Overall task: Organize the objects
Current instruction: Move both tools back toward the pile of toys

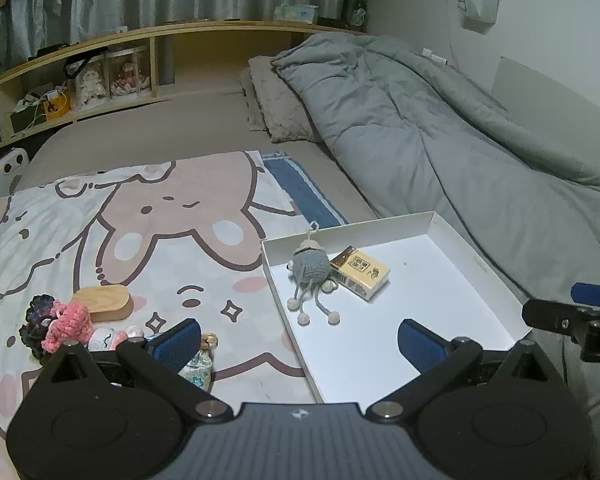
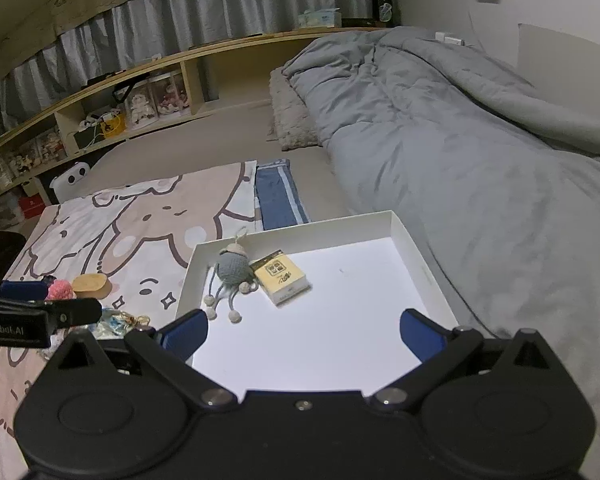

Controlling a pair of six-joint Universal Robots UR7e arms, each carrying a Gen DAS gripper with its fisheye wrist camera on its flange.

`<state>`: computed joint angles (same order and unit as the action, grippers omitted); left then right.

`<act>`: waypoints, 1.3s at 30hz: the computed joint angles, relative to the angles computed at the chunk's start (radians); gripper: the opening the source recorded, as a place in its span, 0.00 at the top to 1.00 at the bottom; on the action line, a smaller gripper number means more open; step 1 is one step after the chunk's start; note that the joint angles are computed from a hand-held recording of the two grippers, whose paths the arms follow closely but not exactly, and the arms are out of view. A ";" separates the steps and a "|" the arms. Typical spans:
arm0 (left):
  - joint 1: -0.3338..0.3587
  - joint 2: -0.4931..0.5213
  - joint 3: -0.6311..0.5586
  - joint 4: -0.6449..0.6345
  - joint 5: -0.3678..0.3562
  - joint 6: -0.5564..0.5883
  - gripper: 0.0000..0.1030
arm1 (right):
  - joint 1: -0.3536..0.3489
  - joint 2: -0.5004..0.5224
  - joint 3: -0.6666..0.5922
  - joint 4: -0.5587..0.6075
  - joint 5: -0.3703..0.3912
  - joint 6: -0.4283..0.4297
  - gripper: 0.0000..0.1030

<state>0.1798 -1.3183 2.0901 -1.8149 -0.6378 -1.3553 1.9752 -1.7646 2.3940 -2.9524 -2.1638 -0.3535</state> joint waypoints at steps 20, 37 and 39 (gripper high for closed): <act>-0.040 -0.093 0.004 0.269 0.035 -0.178 0.00 | 0.020 0.057 0.000 -0.037 0.005 0.019 0.00; -0.089 -0.277 0.006 0.711 0.044 -0.449 0.00 | 0.114 0.274 -0.047 -0.128 0.057 0.072 0.00; -0.096 -0.292 0.011 0.750 0.046 -0.467 0.00 | 0.125 0.298 -0.053 -0.135 0.063 0.078 0.00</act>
<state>0.0837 -1.6101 2.1010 -1.0653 -0.5918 -1.8225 2.1000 -1.4665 2.3412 -3.0877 -2.1005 -0.2757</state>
